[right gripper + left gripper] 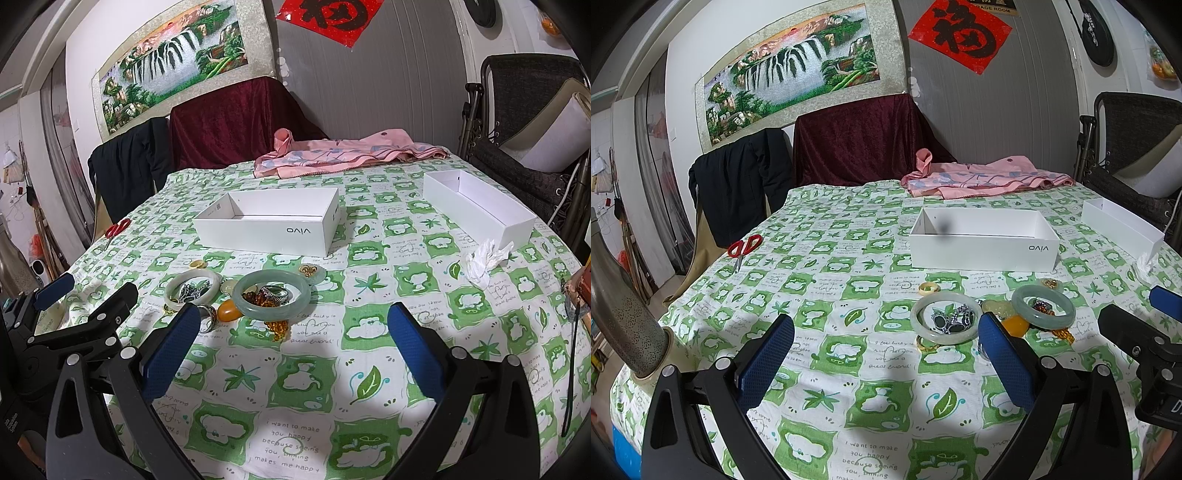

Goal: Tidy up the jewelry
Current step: 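Grasp the pale jade bangle with left tool while right tool grasps green jade bangle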

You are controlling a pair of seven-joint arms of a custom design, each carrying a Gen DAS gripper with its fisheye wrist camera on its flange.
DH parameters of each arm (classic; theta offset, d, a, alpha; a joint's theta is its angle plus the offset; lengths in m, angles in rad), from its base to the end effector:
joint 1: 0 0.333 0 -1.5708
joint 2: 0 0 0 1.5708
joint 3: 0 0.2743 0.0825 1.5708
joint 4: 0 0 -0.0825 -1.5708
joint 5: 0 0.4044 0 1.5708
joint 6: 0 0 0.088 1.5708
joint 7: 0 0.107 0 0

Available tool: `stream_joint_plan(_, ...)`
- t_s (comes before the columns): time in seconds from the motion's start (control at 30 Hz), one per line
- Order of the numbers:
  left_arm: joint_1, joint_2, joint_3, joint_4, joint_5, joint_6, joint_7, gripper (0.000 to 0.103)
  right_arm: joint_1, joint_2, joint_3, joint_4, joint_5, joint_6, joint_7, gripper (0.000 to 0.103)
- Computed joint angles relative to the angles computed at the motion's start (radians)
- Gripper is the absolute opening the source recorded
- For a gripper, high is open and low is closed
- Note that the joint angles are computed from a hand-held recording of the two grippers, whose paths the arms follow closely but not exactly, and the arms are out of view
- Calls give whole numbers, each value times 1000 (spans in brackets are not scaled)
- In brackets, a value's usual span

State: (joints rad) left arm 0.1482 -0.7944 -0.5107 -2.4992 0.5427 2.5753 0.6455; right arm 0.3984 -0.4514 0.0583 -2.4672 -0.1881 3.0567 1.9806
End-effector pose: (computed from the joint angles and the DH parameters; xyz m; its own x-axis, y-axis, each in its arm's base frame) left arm 0.3979 -0.1879 0.5606 0.2664 -0.9541 -0.1370 -0.5027 -0.0163 -0.8643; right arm 0.4337 0.2320 0.5360 0.3147 -0.9360 -0.1577 -0.5271 -0.0341 -0.8491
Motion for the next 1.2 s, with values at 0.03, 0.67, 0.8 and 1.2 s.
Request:
stream_joint_plan(0.03, -2, 2, 2, 1, -1, -1, 3, 98, 1, 0, -1, 1, 1, -1, -1, 97)
stream_joint_plan(0.67, -146, 222, 163, 121, -192, -164, 269, 98, 175, 79, -162, 106, 359, -211, -299, 97)
stream_joint_plan(0.8, -191, 258, 228, 134, -287, -172, 352, 99, 154, 118, -147, 164, 426, -324, -372, 97)
stream_joint_plan(1.2, -158, 374, 227, 257, -299, -193, 436, 98, 73, 185, -86, 270, 514, -447, -542, 97)
